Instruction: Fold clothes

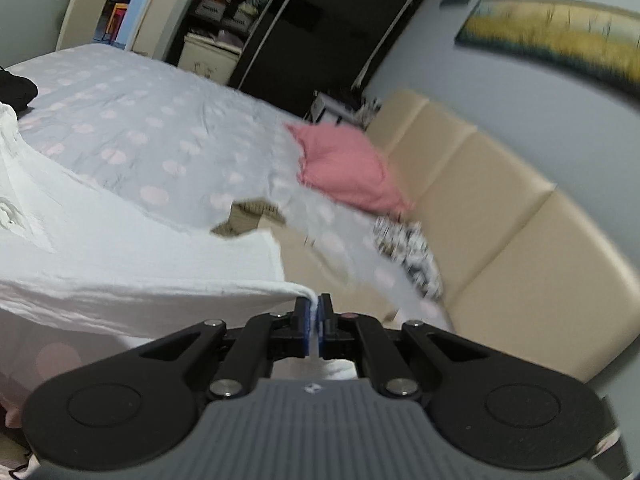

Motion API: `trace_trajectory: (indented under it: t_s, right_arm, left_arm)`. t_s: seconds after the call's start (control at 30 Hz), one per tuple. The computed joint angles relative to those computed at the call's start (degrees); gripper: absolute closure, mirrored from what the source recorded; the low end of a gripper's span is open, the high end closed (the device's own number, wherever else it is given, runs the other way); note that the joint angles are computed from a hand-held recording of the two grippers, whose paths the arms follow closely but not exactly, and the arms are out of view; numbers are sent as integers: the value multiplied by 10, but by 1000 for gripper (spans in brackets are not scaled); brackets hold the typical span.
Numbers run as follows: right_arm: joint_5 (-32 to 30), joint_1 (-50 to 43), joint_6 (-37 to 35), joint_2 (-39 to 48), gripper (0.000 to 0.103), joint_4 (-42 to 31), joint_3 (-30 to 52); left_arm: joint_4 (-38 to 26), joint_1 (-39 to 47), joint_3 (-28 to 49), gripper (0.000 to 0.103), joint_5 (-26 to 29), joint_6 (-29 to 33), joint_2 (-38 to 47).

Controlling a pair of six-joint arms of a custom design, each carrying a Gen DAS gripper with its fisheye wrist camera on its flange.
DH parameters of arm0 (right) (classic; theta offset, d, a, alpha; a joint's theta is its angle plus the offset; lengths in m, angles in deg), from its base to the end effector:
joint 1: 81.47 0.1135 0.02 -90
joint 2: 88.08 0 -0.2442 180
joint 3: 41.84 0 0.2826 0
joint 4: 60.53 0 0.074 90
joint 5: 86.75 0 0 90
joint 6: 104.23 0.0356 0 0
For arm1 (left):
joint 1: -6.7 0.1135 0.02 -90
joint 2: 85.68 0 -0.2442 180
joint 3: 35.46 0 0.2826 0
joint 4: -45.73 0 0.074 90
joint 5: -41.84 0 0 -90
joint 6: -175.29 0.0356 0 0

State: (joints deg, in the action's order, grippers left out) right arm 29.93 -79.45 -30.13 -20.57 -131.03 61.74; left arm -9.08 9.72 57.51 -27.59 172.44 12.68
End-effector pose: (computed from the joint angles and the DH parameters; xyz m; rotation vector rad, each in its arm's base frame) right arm 0.2427 -0.0074 0.4457 -0.0696 2.1678 -0.6436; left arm 0.3903 0.0081 0.2354 1.7808 1.7914 0.1521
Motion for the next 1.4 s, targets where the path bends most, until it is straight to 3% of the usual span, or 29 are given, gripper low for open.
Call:
trace_trajectory:
  t_s: [0.13, 0.37, 0.4, 0.43, 0.53, 0.6, 0.73, 0.8, 1.0, 1.13, 1.2, 1.27, 1.4]
  right_arm:
    - [-30, -23, 9, 1, 99, 18, -39]
    - [-35, -21, 14, 8, 99, 33, -60]
    - [-34, -22, 14, 12, 99, 33, -57]
    - [-32, -21, 14, 15, 99, 29, -53]
    - [-24, -19, 16, 19, 99, 18, -44]
    - [-19, -18, 18, 23, 99, 12, -38]
    - [-12, -13, 26, 39, 99, 8, -26]
    - [-8, -9, 30, 48, 99, 6, -20]
    - [8, 1, 29, 74, 98, -3, 5]
    - [13, -1, 31, 85, 98, -2, 11]
    - [13, -4, 34, 87, 98, 2, 9]
    - [12, -8, 35, 88, 98, 4, 4]
    - [6, -19, 36, 84, 98, 2, -2]
  left_arm:
    - [25, 12, -19, 72, -45, 33, -8]
    - [47, 52, 68, 71, -97, -6, 51]
    - [42, 53, 92, 70, -107, -16, 69]
    - [32, 52, 113, 62, -117, -19, 85]
    - [38, 50, 135, 56, -134, 20, 116]
    - [65, 57, 136, 55, -144, 56, 130]
    - [38, 69, 228, 55, -171, 72, 200]
    - [47, 79, 231, 55, -173, 92, 204]
    - [102, 87, 210, 58, -179, 174, 220]
    - [158, 91, 149, 68, -157, 234, 205]
    - [188, 89, 127, 75, -155, 243, 202]
    - [196, 86, 123, 92, -160, 235, 203]
    - [158, 84, 151, 98, -172, 193, 206]
